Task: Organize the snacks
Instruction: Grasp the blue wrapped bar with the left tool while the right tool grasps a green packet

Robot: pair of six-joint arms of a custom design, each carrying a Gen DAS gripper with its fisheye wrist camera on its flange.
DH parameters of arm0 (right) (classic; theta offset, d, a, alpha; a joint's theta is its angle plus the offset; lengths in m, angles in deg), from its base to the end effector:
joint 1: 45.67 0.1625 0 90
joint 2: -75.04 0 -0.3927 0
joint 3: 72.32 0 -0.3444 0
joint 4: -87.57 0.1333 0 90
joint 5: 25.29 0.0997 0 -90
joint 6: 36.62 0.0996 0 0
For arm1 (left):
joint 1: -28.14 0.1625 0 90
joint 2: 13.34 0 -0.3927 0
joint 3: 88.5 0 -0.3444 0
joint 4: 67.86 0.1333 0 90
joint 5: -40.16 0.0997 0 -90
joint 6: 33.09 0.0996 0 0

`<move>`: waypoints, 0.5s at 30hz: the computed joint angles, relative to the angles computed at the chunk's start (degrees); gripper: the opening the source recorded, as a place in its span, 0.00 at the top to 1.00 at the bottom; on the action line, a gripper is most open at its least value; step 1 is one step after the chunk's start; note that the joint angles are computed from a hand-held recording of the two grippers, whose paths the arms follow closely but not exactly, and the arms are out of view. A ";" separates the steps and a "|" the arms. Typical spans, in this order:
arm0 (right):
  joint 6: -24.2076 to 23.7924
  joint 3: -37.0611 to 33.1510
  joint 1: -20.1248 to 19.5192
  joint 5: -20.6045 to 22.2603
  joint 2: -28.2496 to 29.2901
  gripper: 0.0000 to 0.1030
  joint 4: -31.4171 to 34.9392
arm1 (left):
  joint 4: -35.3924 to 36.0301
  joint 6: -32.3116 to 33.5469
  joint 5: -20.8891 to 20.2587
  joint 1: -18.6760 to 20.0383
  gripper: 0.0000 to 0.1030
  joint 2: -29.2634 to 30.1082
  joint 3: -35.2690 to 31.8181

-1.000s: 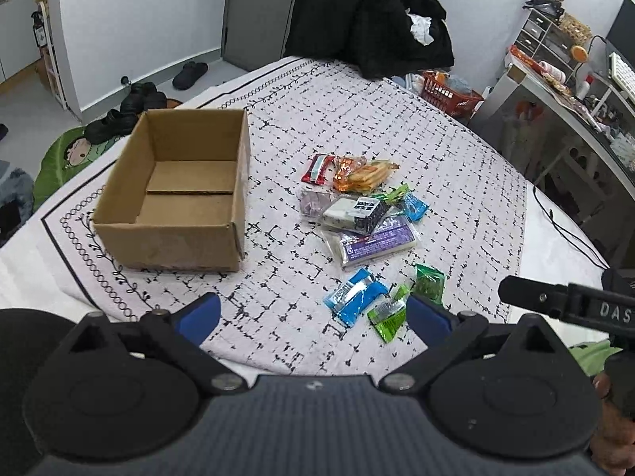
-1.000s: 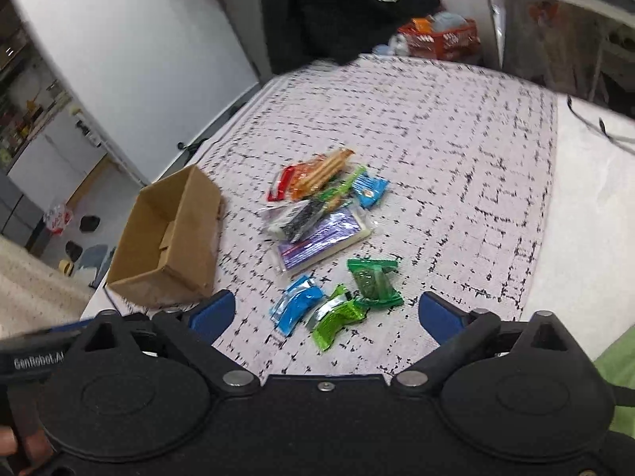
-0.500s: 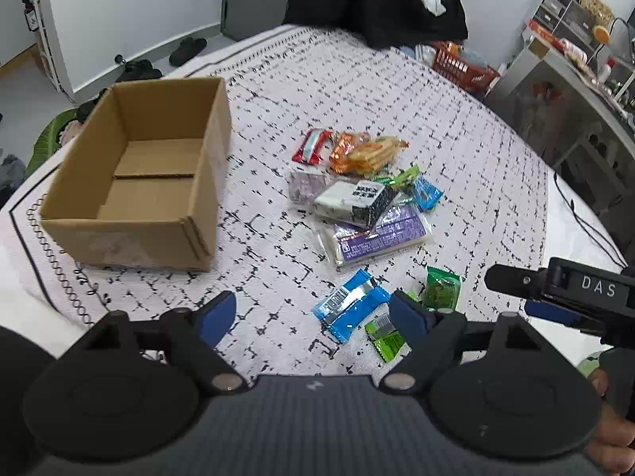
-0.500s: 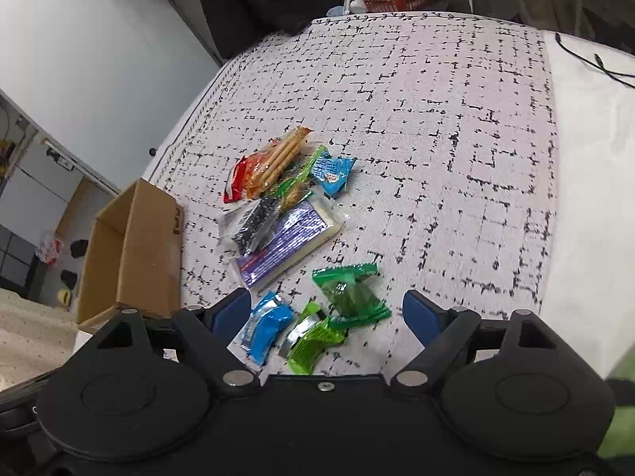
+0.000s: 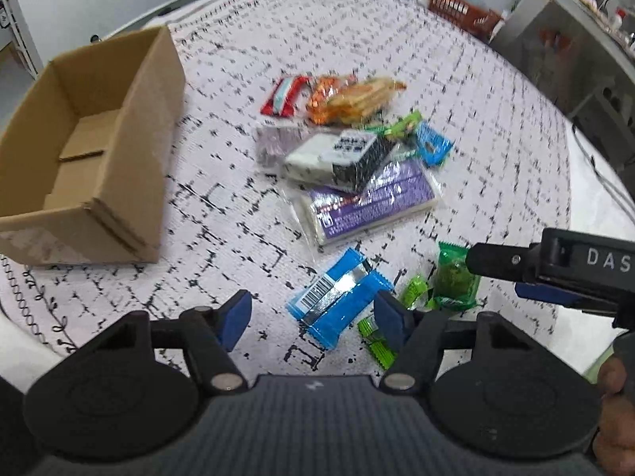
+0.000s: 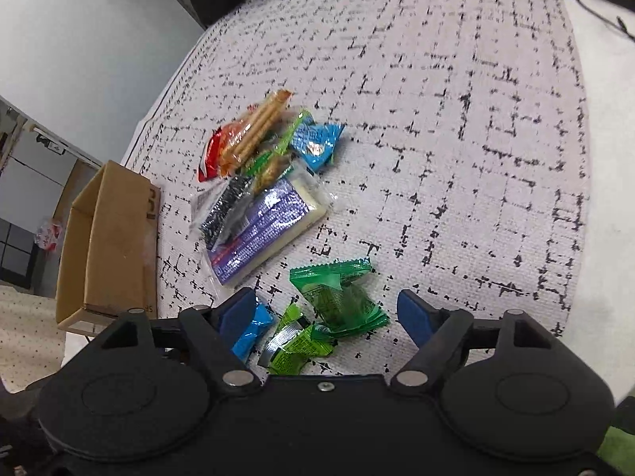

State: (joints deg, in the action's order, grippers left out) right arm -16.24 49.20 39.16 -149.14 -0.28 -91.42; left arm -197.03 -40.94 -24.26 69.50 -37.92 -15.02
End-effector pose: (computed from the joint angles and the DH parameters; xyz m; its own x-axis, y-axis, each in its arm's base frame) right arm 0.0354 -0.4724 0.3008 -0.7204 0.6779 0.1466 0.3382 0.5278 -0.7791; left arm -0.3838 -0.5728 -0.0391 -0.6372 0.6295 -0.4447 0.6589 0.7442 0.1093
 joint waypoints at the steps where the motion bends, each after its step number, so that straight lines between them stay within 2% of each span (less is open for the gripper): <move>1: -0.06 -0.15 -0.41 0.61 0.13 0.27 0.30 | 0.62 -0.12 -0.04 0.10 0.35 0.60 -0.62; 9: -0.39 -0.94 -2.68 2.93 1.03 0.29 0.97 | 4.34 0.22 1.38 0.77 0.35 4.71 -4.49; 15: -0.33 -1.72 -3.95 3.70 1.76 0.29 1.73 | 4.02 1.46 2.26 0.68 0.35 6.77 -6.01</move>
State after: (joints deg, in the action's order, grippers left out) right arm -16.57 47.48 35.22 -145.45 1.48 -89.69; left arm -193.02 -39.48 -22.00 70.18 -31.15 -21.03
